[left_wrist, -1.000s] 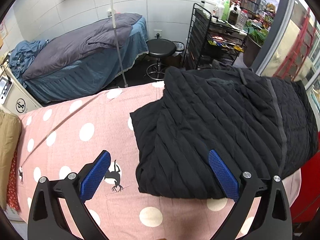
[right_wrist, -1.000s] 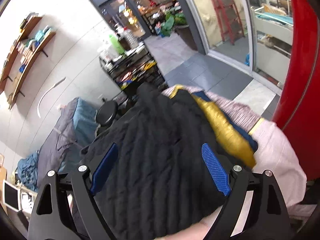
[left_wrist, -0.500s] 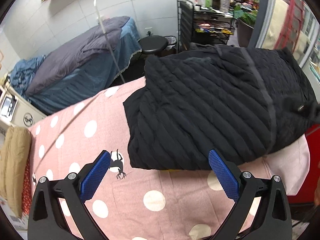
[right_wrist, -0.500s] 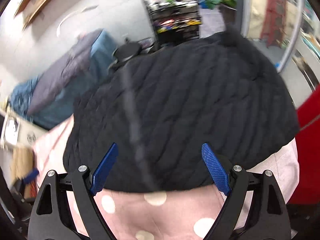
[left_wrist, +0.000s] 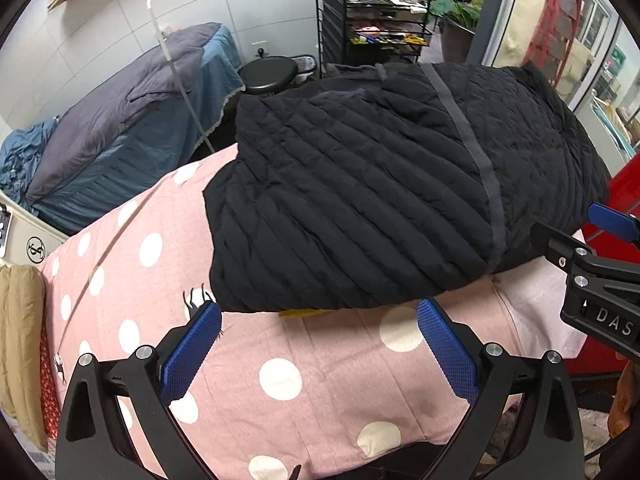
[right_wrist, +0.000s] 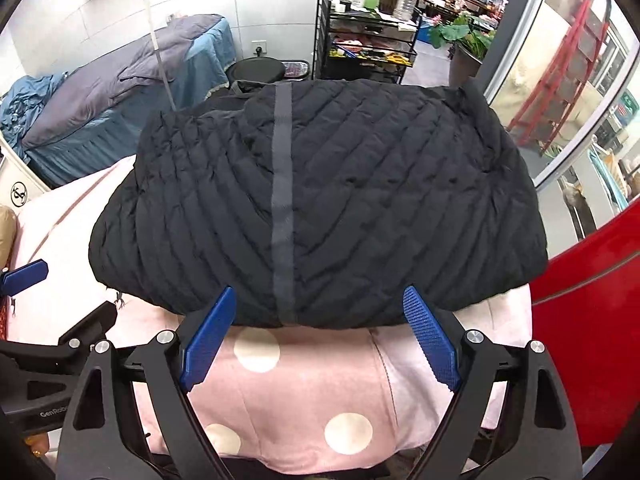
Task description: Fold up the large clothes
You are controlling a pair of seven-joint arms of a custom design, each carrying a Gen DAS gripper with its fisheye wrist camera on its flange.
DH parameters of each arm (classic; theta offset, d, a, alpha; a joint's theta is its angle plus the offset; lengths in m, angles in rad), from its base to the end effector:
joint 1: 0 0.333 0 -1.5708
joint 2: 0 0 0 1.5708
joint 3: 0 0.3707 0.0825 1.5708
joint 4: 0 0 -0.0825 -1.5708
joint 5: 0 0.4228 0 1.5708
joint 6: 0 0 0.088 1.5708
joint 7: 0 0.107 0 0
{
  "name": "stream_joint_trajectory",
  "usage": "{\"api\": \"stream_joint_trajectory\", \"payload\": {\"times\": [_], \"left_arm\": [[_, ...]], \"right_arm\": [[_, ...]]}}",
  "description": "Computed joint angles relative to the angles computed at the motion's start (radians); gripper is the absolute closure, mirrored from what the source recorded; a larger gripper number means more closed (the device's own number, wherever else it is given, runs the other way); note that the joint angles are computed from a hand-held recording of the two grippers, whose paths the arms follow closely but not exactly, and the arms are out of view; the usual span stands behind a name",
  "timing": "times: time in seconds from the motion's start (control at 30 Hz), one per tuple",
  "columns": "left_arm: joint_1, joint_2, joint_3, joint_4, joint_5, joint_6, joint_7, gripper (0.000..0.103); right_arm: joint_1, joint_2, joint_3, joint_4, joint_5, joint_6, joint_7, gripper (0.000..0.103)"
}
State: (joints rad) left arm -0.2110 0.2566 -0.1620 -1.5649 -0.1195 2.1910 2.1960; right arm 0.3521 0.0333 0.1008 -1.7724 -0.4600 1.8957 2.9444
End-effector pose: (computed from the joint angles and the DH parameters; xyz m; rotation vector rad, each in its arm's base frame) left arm 0.6776 -0.2548 0.5802 -0.9065 2.7503 -0.5064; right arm 0.5759 0.2431 0.5913 -1.1133 2.7118 -0.6316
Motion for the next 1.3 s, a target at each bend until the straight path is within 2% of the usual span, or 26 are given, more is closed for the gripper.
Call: {"api": "stream_joint_trajectory", "payload": {"times": [0.7, 1.3], "left_arm": [[-0.005, 0.015, 0.006, 0.028, 0.030, -0.022, -0.029, 0.007], [-0.011, 0.017, 0.009, 0.023, 0.051, -0.010, -0.041, 0.007]], "right_arm": [[-0.002, 0.034, -0.004, 0.048, 0.011, -0.038, -0.031, 0.018], [-0.003, 0.023, -0.004, 0.026, 0.014, -0.006, 0.004, 0.018]]}}
